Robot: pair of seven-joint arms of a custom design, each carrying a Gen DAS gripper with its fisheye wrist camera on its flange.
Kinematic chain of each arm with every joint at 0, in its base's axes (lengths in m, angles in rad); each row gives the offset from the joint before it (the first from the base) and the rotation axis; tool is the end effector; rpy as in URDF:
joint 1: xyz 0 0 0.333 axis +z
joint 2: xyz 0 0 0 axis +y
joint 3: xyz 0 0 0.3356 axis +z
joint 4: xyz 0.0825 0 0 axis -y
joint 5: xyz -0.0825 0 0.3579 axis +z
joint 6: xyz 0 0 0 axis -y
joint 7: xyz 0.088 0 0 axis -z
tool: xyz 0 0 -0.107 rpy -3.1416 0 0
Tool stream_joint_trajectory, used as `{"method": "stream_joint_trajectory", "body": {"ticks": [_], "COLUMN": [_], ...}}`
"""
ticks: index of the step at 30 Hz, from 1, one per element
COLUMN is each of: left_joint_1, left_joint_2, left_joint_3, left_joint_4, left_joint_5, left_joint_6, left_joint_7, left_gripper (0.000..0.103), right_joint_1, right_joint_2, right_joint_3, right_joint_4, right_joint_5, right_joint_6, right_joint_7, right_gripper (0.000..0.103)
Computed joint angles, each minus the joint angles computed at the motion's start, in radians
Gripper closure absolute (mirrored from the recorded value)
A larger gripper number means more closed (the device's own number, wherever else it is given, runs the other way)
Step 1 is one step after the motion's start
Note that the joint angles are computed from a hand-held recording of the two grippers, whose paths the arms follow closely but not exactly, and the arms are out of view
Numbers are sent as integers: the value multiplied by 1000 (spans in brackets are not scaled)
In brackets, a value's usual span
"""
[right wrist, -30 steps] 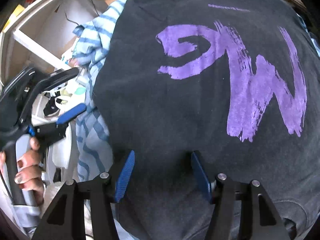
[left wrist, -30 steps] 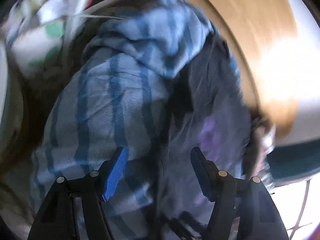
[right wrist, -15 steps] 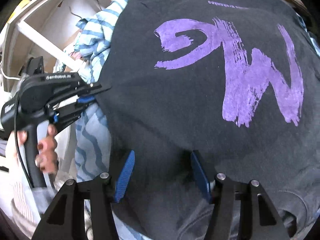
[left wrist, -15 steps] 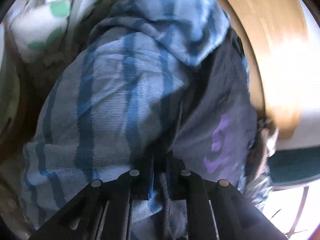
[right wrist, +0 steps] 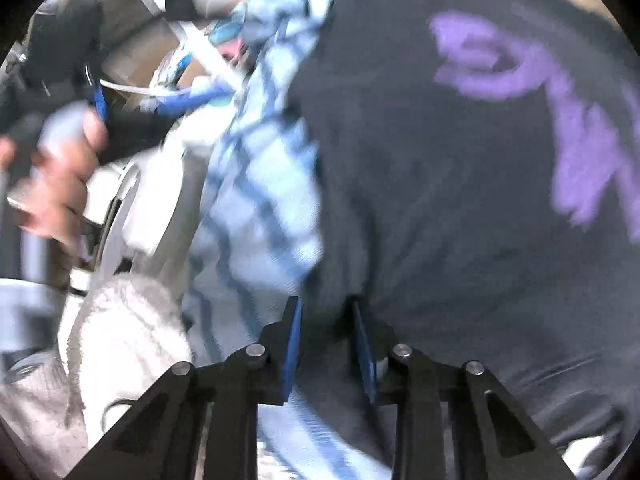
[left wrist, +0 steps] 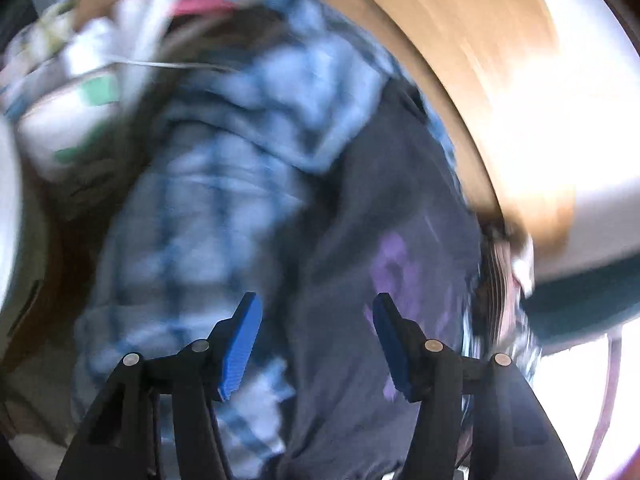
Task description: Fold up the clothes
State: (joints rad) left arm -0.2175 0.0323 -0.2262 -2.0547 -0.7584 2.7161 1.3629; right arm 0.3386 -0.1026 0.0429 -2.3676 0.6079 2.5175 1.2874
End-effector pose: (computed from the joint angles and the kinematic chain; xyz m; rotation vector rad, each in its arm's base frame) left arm 0.5300 -0.2229 0.5178 2.2522 -1.5469 1.0918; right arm 0.4533 0.1767 0.4268 -2.0847 1.6858 0.1894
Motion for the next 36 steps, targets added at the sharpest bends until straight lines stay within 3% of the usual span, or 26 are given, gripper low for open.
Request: {"method": "stream_joint_trajectory", "body": {"ticks": [4,7,8,9,10,15,17,20,22,25,26,29,31,34,36], "left_joint_1": [-15,-90,-86,-47,-44,-39,-36,-35,-44,-59,-66,-71,-76,-106,-132], "left_joint_2": [76,130,134,116,98,46,29,-10,-60,-132,-152,-196,-168,-119,-74], "left_joint_3": [-14,78,79,45,47,32,16,0,-12,-30,-40,-82,-105,-123,-126], "left_joint_4": [89,148,142,105,68,64,60,44,10,-49,-62,-76,-4,123,225], "left_joint_5": [204,597,636,604,562,620,573,487,419,359,357,439,520,617,677], "left_joint_6": [-79,-242,-252,-206,-156,-212,-222,-234,-217,-178,-166,-155,-201,-248,-270], "left_joint_7": [-72,-445,-503,-509,-504,-591,-567,-527,-526,-568,-606,-770,-847,-896,-885], "left_gripper": [50,50,50,50,50,50,50,50,50,50,50,50,50,50,50], "right_joint_1": [12,-10,-22,-39,-55,-114,-137,-133,-132,-199,-236,-319,-342,-345,-345], "right_joint_2": [-43,-81,-93,-102,-111,-131,-133,-156,-196,-247,-232,-136,-66,-74,-107], "right_joint_3": [-6,-32,-38,-44,-51,-93,-107,-124,-148,-157,-161,-168,-179,-194,-202], "right_joint_4": [-8,-30,-43,-57,-69,-123,-135,-120,-132,-161,-149,-73,-31,-22,-33], "right_joint_5": [3,17,0,-30,-61,-134,-158,-158,-115,-210,-272,-442,-502,-423,-365], "right_joint_6": [-32,-32,-20,-12,-6,-30,-53,-130,-115,-11,-13,-137,-238,-258,-202], "right_joint_7": [-41,2,30,68,106,253,300,266,204,214,250,352,339,244,177], "right_gripper": [68,58,56,55,55,51,53,51,52,34,28,24,22,22,22]}}
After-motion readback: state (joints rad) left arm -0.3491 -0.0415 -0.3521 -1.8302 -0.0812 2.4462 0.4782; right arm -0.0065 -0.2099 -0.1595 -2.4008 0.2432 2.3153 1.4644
